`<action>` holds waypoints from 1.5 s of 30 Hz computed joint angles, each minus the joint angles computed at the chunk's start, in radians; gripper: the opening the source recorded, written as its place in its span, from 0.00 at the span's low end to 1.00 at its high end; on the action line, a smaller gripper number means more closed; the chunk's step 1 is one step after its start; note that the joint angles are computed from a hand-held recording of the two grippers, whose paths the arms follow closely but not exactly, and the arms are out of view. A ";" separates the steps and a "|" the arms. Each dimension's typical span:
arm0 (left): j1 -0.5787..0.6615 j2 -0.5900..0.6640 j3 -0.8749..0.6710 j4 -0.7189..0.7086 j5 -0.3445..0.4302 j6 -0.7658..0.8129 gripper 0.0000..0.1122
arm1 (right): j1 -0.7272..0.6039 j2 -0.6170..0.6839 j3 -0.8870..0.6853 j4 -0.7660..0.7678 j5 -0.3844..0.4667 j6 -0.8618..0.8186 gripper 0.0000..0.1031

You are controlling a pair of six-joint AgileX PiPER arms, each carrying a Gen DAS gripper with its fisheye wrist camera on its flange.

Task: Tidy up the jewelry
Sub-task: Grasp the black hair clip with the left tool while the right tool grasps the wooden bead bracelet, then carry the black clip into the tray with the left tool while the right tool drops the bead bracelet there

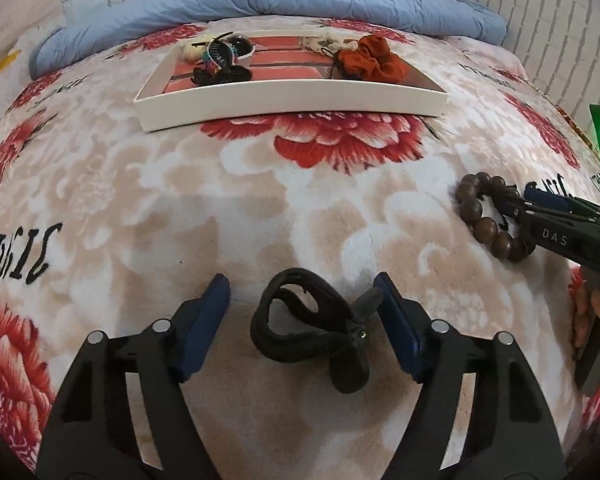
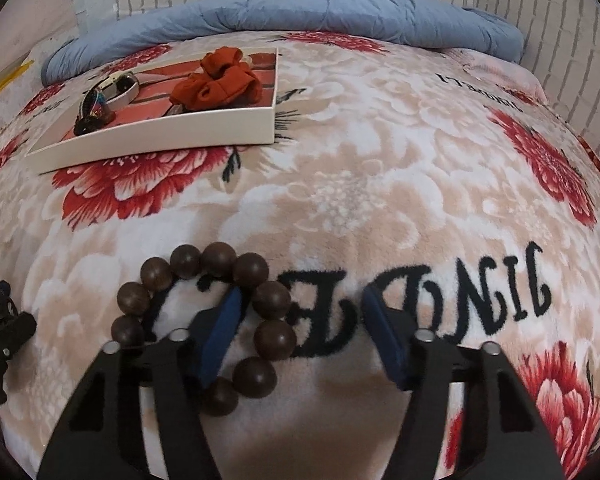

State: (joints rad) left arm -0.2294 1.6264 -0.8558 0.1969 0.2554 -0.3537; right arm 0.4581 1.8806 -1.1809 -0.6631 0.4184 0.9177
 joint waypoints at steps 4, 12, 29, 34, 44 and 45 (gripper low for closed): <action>0.000 -0.010 0.013 -0.008 -0.016 0.009 0.54 | 0.005 -0.004 0.004 0.013 -0.011 -0.029 0.42; 0.013 -0.023 0.026 -0.120 -0.037 0.128 0.45 | 0.003 -0.017 0.020 0.054 -0.045 -0.068 0.19; 0.123 -0.074 -0.080 -0.360 0.032 0.407 0.39 | 0.083 -0.168 0.028 -0.372 -0.035 0.333 0.19; 0.176 -0.019 -0.204 -0.448 0.086 0.498 0.39 | 0.070 -0.145 -0.065 -0.298 -0.016 0.223 0.19; 0.235 0.136 -0.517 -0.454 0.189 0.509 0.39 | 0.062 0.000 -0.347 -0.079 0.008 -0.044 0.19; 0.235 0.162 -0.560 -0.433 0.202 0.492 0.39 | 0.062 0.030 -0.394 -0.049 0.017 -0.080 0.19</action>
